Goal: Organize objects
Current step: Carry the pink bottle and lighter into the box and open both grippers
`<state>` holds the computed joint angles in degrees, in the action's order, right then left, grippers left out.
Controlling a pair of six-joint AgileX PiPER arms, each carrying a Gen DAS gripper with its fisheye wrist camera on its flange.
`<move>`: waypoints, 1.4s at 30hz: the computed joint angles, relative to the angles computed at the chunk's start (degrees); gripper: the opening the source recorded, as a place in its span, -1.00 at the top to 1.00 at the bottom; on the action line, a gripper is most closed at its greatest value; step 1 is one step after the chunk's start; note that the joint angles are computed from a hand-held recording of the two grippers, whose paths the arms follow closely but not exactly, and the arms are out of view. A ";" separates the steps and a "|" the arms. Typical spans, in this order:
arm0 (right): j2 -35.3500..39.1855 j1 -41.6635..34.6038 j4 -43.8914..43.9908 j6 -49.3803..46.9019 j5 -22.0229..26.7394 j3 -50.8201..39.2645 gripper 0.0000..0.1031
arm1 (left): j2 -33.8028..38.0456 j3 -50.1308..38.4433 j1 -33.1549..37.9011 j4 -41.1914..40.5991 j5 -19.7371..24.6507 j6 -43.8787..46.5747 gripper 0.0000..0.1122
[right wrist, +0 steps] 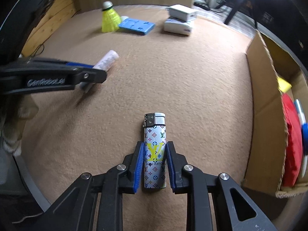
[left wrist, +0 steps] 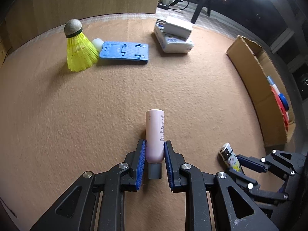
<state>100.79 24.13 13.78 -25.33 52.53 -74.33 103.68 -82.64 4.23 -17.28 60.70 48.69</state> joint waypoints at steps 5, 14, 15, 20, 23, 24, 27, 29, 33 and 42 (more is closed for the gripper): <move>-1.04 -4.51 4.34 -2.10 2.47 -0.98 0.59 | -2.46 1.20 -0.49 -1.59 1.38 1.73 0.62; -3.44 -15.48 11.14 -5.67 8.17 -7.93 0.59 | -7.24 1.10 -7.08 -5.06 5.34 2.59 0.62; -3.22 -16.70 11.59 -5.77 8.86 -9.46 0.59 | -7.81 0.85 -8.77 -5.36 5.68 2.01 0.62; -0.37 -21.80 11.36 -4.59 11.16 -16.99 0.59 | -7.28 -2.68 -17.21 -5.51 6.83 -2.03 0.62; 2.88 -23.57 10.41 -3.16 12.21 -21.15 0.59 | -5.83 -4.96 -22.63 -4.74 6.37 -5.21 0.62; 4.03 -24.14 10.33 -3.05 12.75 -22.41 0.59 | -5.12 -6.00 -24.63 -4.29 6.10 -6.66 0.62; 6.35 -25.48 10.19 -3.09 13.61 -24.37 0.59 | -3.19 -8.63 -29.01 -3.34 5.89 -9.98 0.62; 8.24 -26.02 10.42 -2.93 14.36 -25.96 0.59 | -0.93 -11.26 -31.66 -2.42 5.86 -12.08 0.62; 9.53 -27.16 11.12 -3.67 15.52 -26.52 0.59 | 3.61 -15.77 -36.35 0.10 5.49 -15.52 0.62; 12.26 -26.94 10.99 -3.80 16.65 -28.44 0.59 | 13.19 -21.70 -42.58 6.83 4.17 -20.81 0.63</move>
<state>113.05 -2.81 24.77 -29.13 69.18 -102.77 116.87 -104.34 -38.35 -10.44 64.86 27.87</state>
